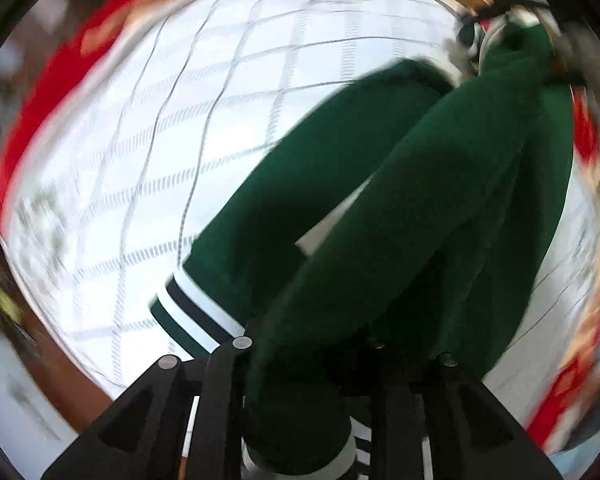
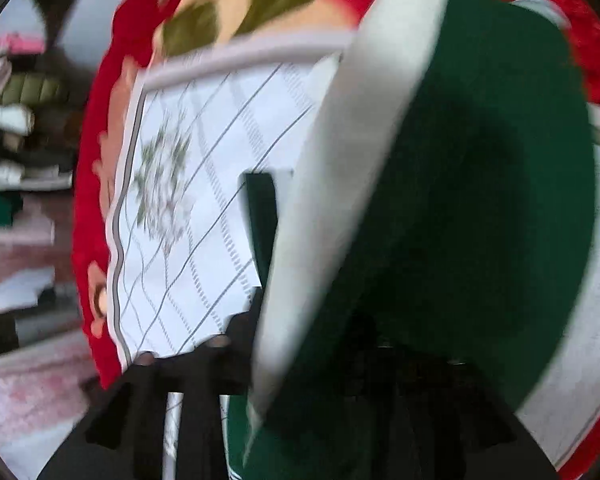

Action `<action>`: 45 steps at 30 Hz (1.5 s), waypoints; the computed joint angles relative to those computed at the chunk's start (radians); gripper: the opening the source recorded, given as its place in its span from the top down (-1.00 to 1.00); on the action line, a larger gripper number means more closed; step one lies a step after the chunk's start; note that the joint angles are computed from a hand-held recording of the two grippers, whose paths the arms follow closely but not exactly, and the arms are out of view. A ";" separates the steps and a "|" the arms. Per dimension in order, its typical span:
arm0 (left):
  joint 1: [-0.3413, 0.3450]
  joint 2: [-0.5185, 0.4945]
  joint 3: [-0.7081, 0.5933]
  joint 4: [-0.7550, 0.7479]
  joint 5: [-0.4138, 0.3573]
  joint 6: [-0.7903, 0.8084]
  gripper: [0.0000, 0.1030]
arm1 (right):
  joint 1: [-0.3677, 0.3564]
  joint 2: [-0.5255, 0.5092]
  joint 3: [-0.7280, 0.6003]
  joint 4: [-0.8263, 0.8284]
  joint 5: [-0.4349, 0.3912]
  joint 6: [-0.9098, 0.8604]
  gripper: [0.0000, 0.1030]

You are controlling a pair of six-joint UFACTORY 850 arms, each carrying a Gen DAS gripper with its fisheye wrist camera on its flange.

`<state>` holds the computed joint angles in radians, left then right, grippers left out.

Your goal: Fold large clothes

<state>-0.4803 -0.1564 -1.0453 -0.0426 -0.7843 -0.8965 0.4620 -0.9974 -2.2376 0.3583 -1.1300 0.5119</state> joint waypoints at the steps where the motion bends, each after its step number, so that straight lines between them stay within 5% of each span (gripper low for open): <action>1: 0.023 0.030 0.036 -0.046 0.041 0.015 0.49 | 0.000 -0.015 -0.016 0.052 0.002 -0.042 -0.09; 3: 0.045 0.092 0.095 -0.044 0.089 -0.043 0.07 | -0.010 0.025 0.060 0.210 0.065 -0.182 -0.43; 5: 0.051 0.139 0.134 0.020 0.118 -0.147 -0.39 | -0.022 0.114 0.187 0.303 0.127 -0.285 -0.45; 7: 0.048 0.142 0.144 0.100 0.099 -0.232 -0.40 | -0.039 0.228 0.339 0.316 0.203 -0.323 -0.48; 10: 0.048 0.042 0.108 0.201 0.007 -0.256 -0.42 | -0.064 0.399 0.560 0.117 0.333 -0.175 -0.65; 14: 0.075 -0.052 0.089 0.222 0.039 -0.218 -0.64 | -0.124 0.523 0.782 -0.095 0.417 0.069 -0.65; 16: 0.082 -0.062 0.083 0.220 0.054 -0.216 -0.64 | -0.168 0.535 0.867 -0.020 0.474 0.045 -0.65; 20: 0.078 -0.070 0.073 0.249 0.053 -0.203 -0.64 | -0.229 0.508 0.975 0.381 0.593 -0.271 -0.65; 21: 0.075 -0.071 0.072 0.258 0.051 -0.201 -0.64 | -0.225 0.517 1.004 0.480 0.647 -0.375 -0.20; 24: 0.071 -0.085 0.050 0.288 0.030 -0.199 -0.64 | -0.210 0.549 1.060 0.657 0.698 -0.541 0.46; 28: 0.053 -0.068 0.032 0.303 -0.015 -0.183 -0.65 | -0.208 0.701 1.220 0.813 0.710 -0.522 0.65; 34: 0.043 0.051 0.053 0.302 -0.090 -0.208 -0.70 | -0.103 1.081 1.514 0.377 0.667 0.106 0.64; 36: 0.044 0.118 0.088 0.328 -0.129 -0.279 -0.70 | -0.061 1.168 1.589 0.259 0.555 0.278 0.34; 38: 0.029 0.182 0.135 0.345 -0.148 -0.367 -0.70 | -0.033 1.160 1.615 0.236 0.424 0.288 0.05; 40: 0.023 0.231 0.170 0.358 -0.168 -0.441 -0.70 | -0.025 1.156 1.636 0.250 0.335 0.226 0.00; 45: 0.004 0.172 0.169 0.320 -0.143 -0.397 -0.70 | 0.023 1.180 1.594 0.198 0.259 0.143 0.00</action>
